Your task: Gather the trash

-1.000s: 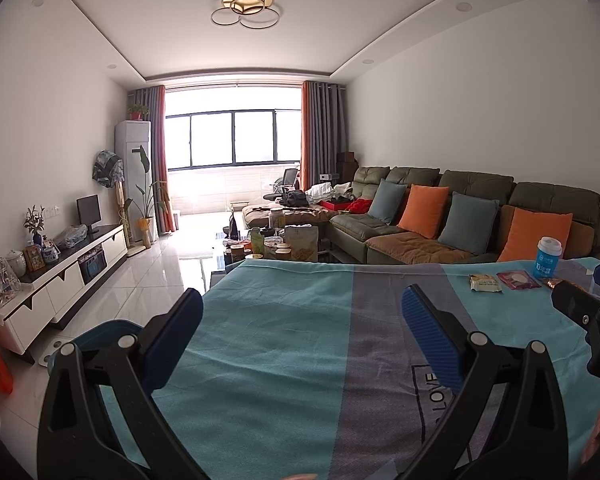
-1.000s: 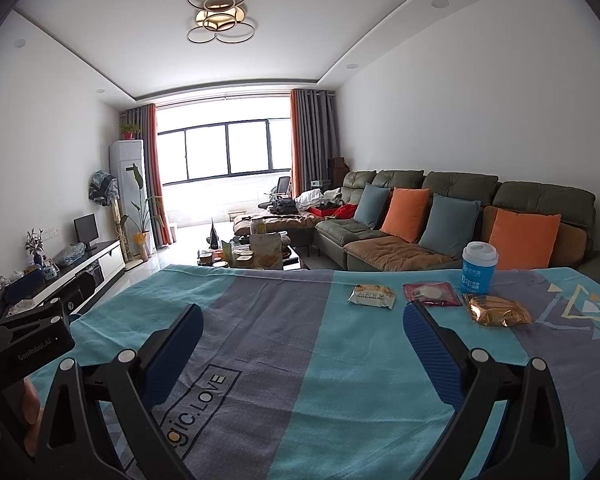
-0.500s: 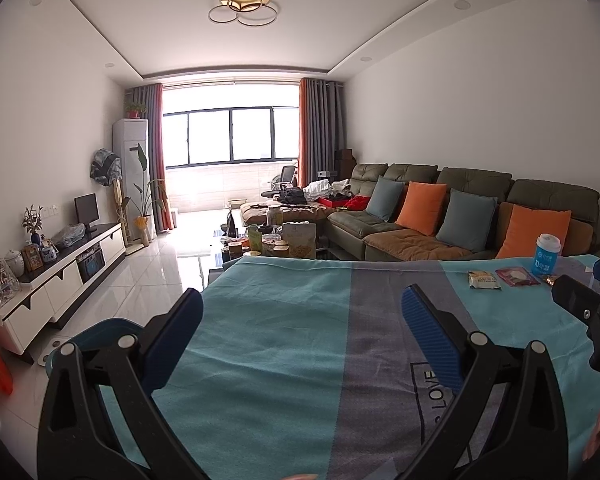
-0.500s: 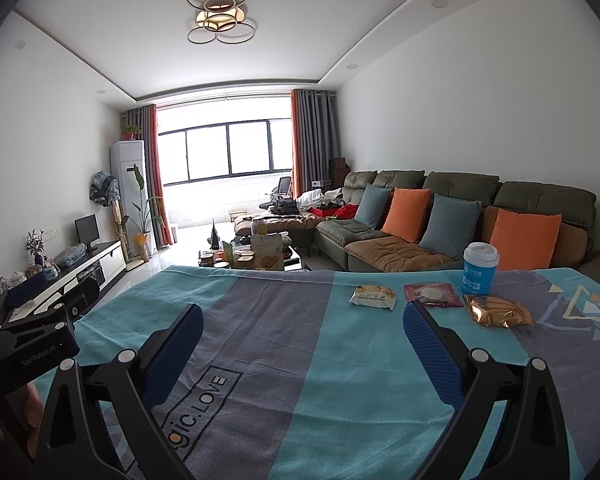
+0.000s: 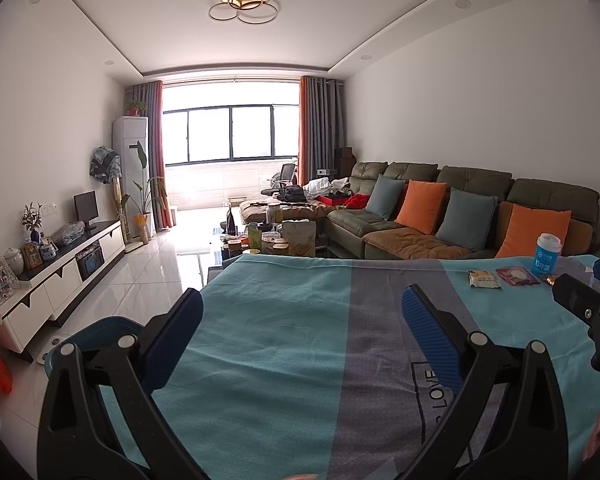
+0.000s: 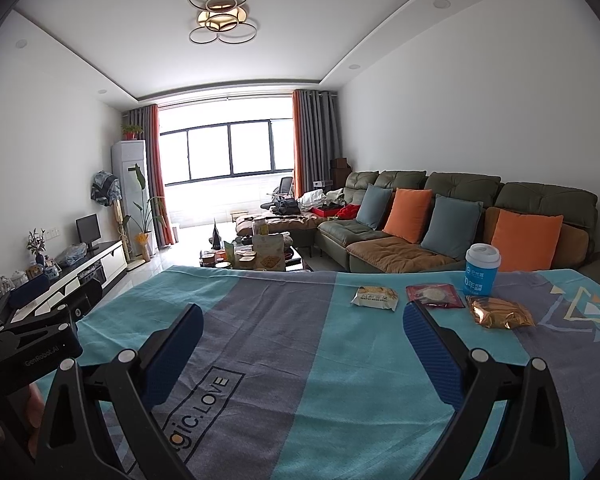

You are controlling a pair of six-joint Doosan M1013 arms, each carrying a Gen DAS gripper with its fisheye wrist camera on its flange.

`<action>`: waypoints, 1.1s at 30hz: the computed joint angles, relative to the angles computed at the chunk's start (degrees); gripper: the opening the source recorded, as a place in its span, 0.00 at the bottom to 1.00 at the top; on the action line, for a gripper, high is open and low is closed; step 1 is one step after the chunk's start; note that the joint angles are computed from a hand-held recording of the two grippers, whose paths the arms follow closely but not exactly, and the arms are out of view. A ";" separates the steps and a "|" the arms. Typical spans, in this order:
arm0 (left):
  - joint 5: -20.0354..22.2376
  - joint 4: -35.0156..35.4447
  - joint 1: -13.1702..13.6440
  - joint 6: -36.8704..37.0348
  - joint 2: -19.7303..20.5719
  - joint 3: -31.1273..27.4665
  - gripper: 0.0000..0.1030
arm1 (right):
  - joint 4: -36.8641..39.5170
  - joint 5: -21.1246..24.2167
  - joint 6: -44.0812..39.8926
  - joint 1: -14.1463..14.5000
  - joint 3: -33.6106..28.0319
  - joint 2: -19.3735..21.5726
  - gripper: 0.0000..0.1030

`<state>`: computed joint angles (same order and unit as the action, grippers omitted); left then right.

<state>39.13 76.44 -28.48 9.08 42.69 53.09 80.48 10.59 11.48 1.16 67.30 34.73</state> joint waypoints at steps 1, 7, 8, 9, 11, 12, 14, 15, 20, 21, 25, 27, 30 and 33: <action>-0.02 -0.01 0.01 0.00 0.03 -0.01 0.95 | -0.32 0.02 0.28 0.00 0.03 -0.01 0.94; -0.04 0.11 0.03 -0.24 -0.03 0.14 0.95 | 0.24 -0.01 -0.24 -0.01 0.02 -0.02 0.94; -0.03 0.08 0.03 -0.20 -0.03 0.13 0.95 | 0.30 0.02 -0.28 -0.01 0.03 0.00 0.94; -0.11 -0.14 0.06 -0.03 -0.05 0.10 0.95 | 0.13 0.02 -0.11 -0.01 0.00 0.01 0.94; -0.07 -0.13 0.05 -0.07 -0.06 0.18 0.95 | -0.33 0.04 0.30 -0.01 0.00 0.00 0.94; -0.15 -0.12 0.09 -0.15 -0.16 0.37 0.95 | 0.21 0.02 -0.23 0.00 0.05 -0.01 0.94; -0.10 -0.06 0.09 -0.22 -0.14 0.39 0.95 | -0.36 0.04 0.30 -0.01 -0.04 0.02 0.94; -0.15 -0.15 0.11 -0.18 -0.15 0.39 0.95 | -0.36 0.06 0.33 -0.01 0.03 -0.01 0.94; -0.18 -0.26 0.12 -0.10 -0.17 0.47 0.95 | -0.31 0.02 0.30 0.00 0.05 -0.01 0.94; -0.19 -0.27 0.12 -0.17 -0.19 0.57 0.95 | -0.31 0.02 0.30 0.00 0.05 -0.01 0.94; -0.22 -0.27 0.15 -0.22 -0.21 0.67 0.95 | 0.16 0.00 -0.18 -0.01 0.05 0.00 0.94; -0.12 -0.41 0.15 -0.06 -0.14 0.50 0.95 | -0.36 0.05 0.32 0.01 -0.09 0.06 0.94; -0.20 -0.46 0.16 -0.09 -0.17 0.54 0.95 | -0.22 0.02 0.19 0.02 -0.07 0.05 0.94; -0.15 -0.40 0.14 -0.12 -0.18 0.58 0.95 | -0.56 0.04 0.59 0.03 -0.11 0.05 0.94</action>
